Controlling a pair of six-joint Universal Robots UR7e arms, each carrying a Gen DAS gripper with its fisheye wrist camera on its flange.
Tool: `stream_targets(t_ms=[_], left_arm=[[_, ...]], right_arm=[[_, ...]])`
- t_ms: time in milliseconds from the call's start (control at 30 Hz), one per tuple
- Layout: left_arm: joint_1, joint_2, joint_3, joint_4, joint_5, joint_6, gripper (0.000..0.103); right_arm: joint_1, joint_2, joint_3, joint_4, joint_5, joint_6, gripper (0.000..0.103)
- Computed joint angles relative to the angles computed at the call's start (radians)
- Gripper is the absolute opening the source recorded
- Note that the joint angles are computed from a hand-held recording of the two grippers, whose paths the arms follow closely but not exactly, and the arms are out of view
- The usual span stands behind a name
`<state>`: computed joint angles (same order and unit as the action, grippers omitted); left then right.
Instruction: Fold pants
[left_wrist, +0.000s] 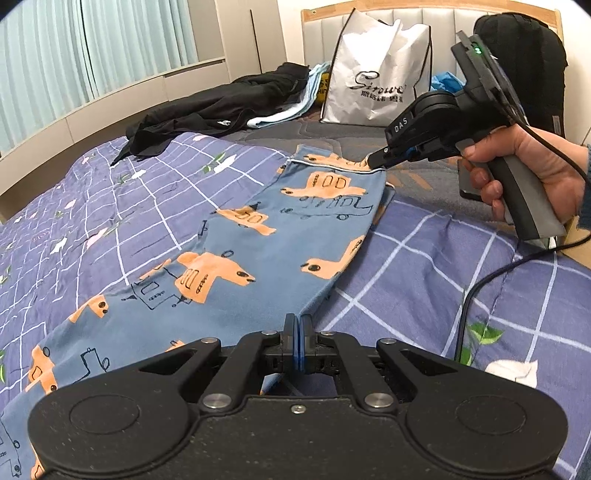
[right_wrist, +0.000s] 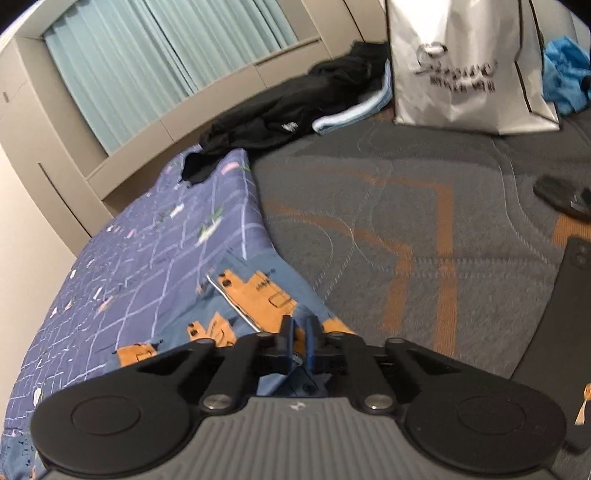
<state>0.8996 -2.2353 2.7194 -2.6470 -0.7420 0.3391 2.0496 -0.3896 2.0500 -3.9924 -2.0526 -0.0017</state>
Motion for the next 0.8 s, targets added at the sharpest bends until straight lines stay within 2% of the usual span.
stream_targets(t_ms=[133, 267, 500, 633, 800], left_arm=[[-0.006, 0.019, 0.001, -0.043, 0.006, -0.005, 0.0], [-0.003, 0.05, 0.0, -0.093, 0.002, 0.005, 0.0], [0.033, 0.094, 0.003, -0.139, -0.019, 0.038, 0.0], [0.044, 0.081, -0.003, -0.125, -0.035, 0.033, 0.008], [0.054, 0.046, -0.026, -0.075, -0.061, -0.006, 0.017]], right_arm=[[0.023, 0.013, -0.012, -0.053, -0.027, -0.074, 0.005], [0.039, 0.026, -0.018, -0.112, -0.054, -0.095, 0.005], [0.041, 0.041, -0.009, -0.134, -0.114, -0.064, 0.004], [0.03, 0.047, 0.002, -0.127, -0.128, -0.032, 0.004], [0.034, 0.054, -0.005, -0.12, -0.145, -0.034, 0.004]])
